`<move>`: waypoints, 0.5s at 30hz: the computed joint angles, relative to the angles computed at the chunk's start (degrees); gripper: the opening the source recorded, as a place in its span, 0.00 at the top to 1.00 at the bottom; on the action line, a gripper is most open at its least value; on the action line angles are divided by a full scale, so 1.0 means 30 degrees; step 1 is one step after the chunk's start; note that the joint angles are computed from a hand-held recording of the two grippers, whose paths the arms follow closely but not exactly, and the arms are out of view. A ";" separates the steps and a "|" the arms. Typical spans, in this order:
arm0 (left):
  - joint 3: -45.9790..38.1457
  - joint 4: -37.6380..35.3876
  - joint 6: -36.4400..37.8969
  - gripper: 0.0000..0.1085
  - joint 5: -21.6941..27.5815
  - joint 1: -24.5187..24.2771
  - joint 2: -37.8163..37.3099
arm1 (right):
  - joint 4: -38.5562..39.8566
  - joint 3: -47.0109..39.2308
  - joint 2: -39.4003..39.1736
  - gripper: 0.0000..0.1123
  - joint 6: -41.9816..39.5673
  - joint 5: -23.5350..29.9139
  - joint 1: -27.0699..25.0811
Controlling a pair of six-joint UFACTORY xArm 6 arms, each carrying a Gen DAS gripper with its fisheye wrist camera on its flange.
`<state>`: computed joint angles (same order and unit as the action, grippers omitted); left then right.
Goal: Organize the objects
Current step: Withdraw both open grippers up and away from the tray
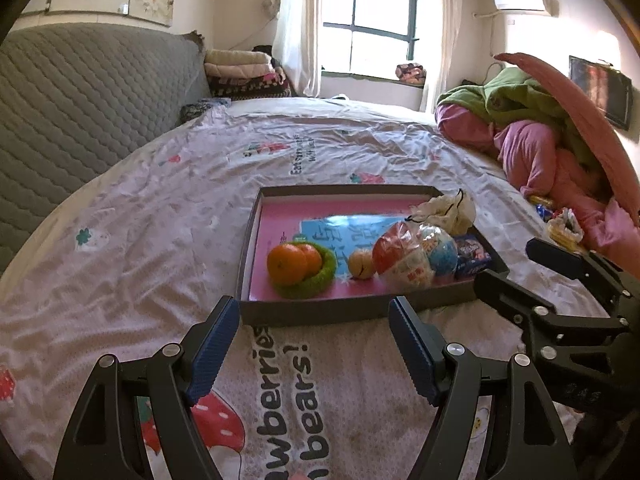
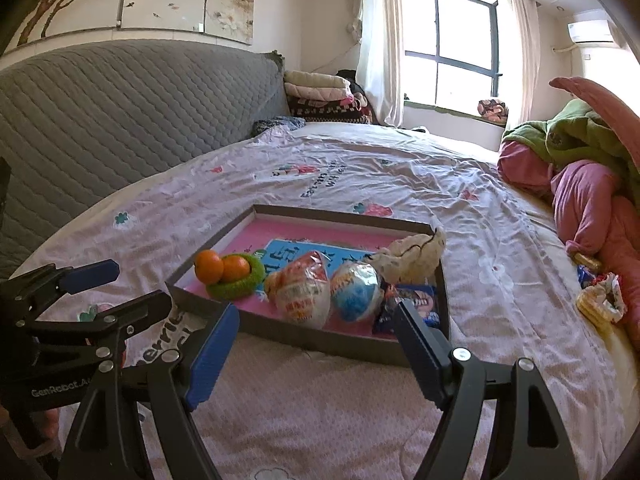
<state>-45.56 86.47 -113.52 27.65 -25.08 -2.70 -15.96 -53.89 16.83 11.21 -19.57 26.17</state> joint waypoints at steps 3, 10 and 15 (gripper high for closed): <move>0.0090 0.0061 -0.0567 0.28 0.0013 -0.0031 0.0103 | 0.0159 0.0349 -0.0174 0.30 -0.0031 -0.0213 -0.0053; 0.0172 -0.0033 -0.0870 0.28 -0.0231 0.0100 0.0383 | 0.0527 0.0909 -0.0292 0.30 -0.0290 -0.0392 0.0003; 0.0032 -0.0583 -0.0601 0.28 -0.0444 0.0265 0.0864 | 0.0290 0.1058 -0.0246 0.30 -0.0125 -0.0395 0.0048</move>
